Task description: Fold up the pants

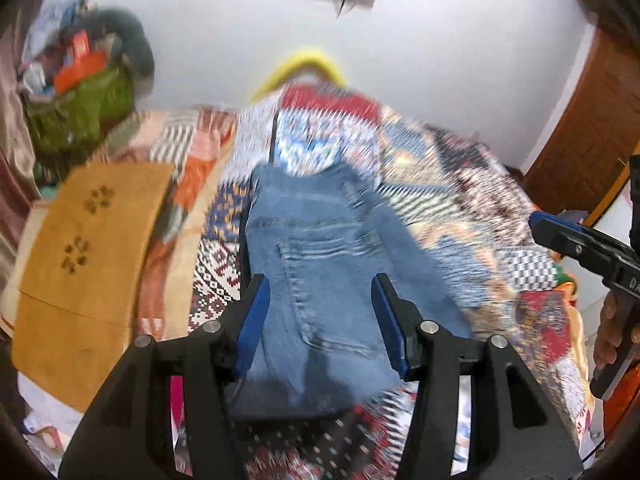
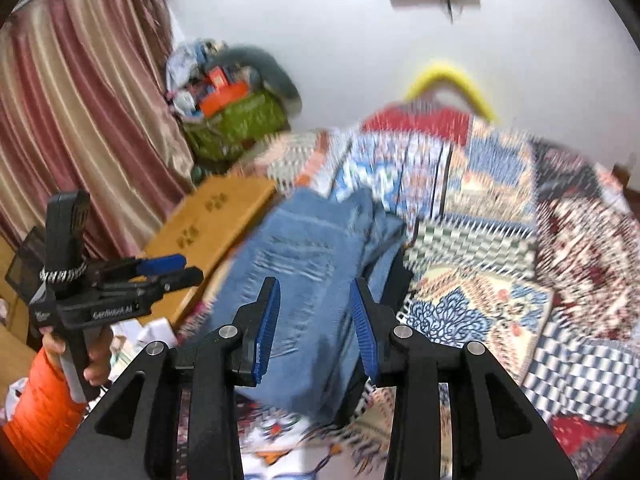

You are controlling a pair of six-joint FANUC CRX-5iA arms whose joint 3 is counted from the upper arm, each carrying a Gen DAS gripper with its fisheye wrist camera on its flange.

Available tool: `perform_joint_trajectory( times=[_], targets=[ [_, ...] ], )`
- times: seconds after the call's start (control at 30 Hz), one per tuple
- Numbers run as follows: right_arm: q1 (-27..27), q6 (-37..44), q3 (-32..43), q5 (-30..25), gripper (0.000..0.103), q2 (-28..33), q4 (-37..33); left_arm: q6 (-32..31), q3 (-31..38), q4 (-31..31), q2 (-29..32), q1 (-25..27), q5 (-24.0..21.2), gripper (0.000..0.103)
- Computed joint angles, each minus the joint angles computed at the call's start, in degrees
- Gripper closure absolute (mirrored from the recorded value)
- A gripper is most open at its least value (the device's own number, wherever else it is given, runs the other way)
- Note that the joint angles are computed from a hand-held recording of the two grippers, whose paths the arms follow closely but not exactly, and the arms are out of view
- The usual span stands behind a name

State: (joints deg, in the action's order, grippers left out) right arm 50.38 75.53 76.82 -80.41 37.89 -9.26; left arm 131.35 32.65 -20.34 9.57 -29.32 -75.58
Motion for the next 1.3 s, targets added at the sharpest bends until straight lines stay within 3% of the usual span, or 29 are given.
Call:
perform_joint_trajectory(
  times=[0.3, 0.5, 0.67, 0.77, 0.83, 0.9, 0.93, 1.1, 1.2, 1.3],
  targets=[
    [6.9, -1.5, -27.1, 21.0, 0.070, -21.7, 7.6, 5.6, 14.1, -23.5, -0.7, -21.4, -11.8, 0.051],
    [14.2, -8.7, -45.4, 34.7, 0.070, -33.5, 20.2, 9.6, 19.2, -40.7, 0.2, -36.8, -17.5, 0.051],
    [19.5, -20.4, -59.4, 44.4, 0.070, -41.3, 36.0, 8.9, 23.7, -55.0, 3.9, -47.5, -23.8, 0.050],
    [21.0, -26.7, -64.0, 46.5, 0.070, -43.4, 44.6, 8.3, 25.4, -61.2, 5.9, -51.5, -26.4, 0.036],
    [21.7, -28.8, -65.3, 46.5, 0.064, -44.0, 47.4, 8.6, 26.1, -65.0, 7.0, -53.6, -28.2, 0.024],
    [21.9, -31.3, -66.3, 46.7, 0.041, -44.4, 49.2, 8.8, 26.0, -65.6, 7.2, -54.2, -28.6, 0.010],
    [21.7, -32.5, -66.9, 47.2, 0.037, -44.5, 50.2, 9.2, 25.8, -66.0, 7.1, -54.6, -28.8, 0.004],
    [21.9, -36.3, -67.8, 46.2, 0.013, -44.1, 55.9, 9.0, 26.6, -68.1, 8.1, -56.1, -30.6, 0.000],
    [22.4, -39.3, -68.8, 45.0, 0.003, -44.2, 59.9, 9.6, 25.9, -68.0, 7.8, -56.6, -30.3, 0.000],
    [22.5, -43.0, -71.1, 45.3, 0.000, -45.0, 64.4, 10.3, 25.1, -68.7, 7.5, -57.4, -30.5, 0.000]
  ],
)
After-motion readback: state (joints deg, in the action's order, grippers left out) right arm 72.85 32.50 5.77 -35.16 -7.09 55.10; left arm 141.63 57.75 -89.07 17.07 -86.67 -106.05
